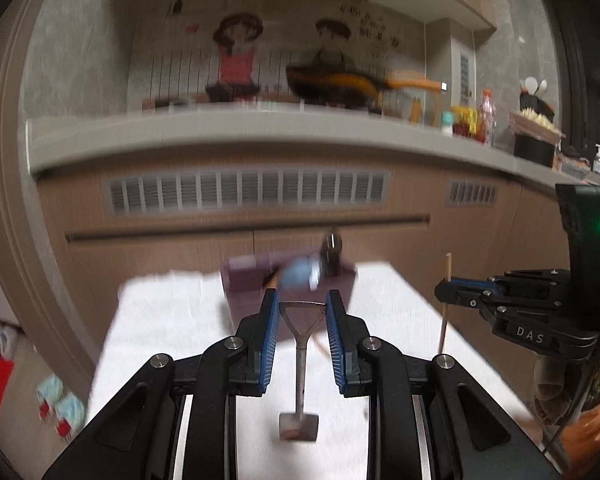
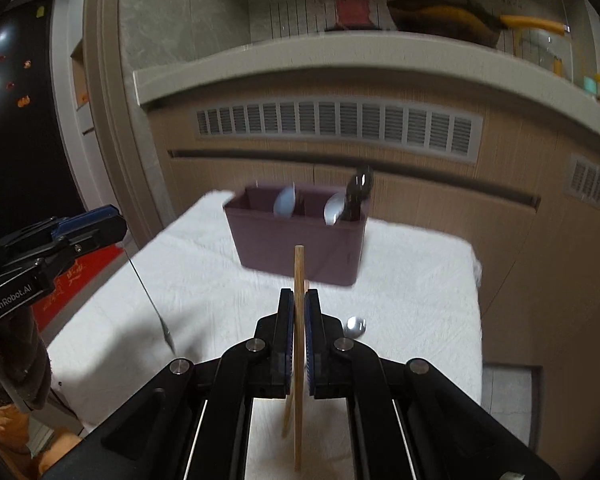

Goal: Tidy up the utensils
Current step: 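Lift the shovel spoon and chopstick up over the caddy with both tools, then lower the shovel spoon and chopstick into the caddy and open both tools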

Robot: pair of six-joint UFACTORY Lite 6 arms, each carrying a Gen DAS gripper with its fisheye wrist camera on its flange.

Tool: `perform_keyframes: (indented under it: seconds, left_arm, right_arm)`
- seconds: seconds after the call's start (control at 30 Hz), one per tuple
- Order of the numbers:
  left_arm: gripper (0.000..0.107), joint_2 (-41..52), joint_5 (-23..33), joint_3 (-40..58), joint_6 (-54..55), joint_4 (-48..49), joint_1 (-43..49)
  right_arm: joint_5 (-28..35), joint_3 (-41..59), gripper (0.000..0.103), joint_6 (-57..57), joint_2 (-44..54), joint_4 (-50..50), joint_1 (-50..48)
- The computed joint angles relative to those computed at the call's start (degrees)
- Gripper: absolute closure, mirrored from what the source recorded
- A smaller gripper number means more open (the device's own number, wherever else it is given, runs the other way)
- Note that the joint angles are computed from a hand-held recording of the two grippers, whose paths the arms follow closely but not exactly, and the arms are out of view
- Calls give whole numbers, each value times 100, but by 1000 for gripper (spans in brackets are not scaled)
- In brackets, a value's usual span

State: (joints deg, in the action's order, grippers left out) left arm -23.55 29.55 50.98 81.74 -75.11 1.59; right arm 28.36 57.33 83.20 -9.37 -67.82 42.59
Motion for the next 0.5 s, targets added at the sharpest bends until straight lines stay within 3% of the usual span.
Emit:
perform_keyframes:
  seconds: [0.2,0.33,0.5]
  left_arm:
    - [83,1339,-617,2202,125,-334,-327]
    - [83,2518,-790,3788,93,-505,-398]
    - [83,4336,-667,6011,-1509,789,-493]
  right_arm:
    - [398,2198,98,-946,792,-291,-137]
    - [190,4170,98,-1824,1891,66,-559]
    - [-68,6227,98,-3050,3400,1305,-1183]
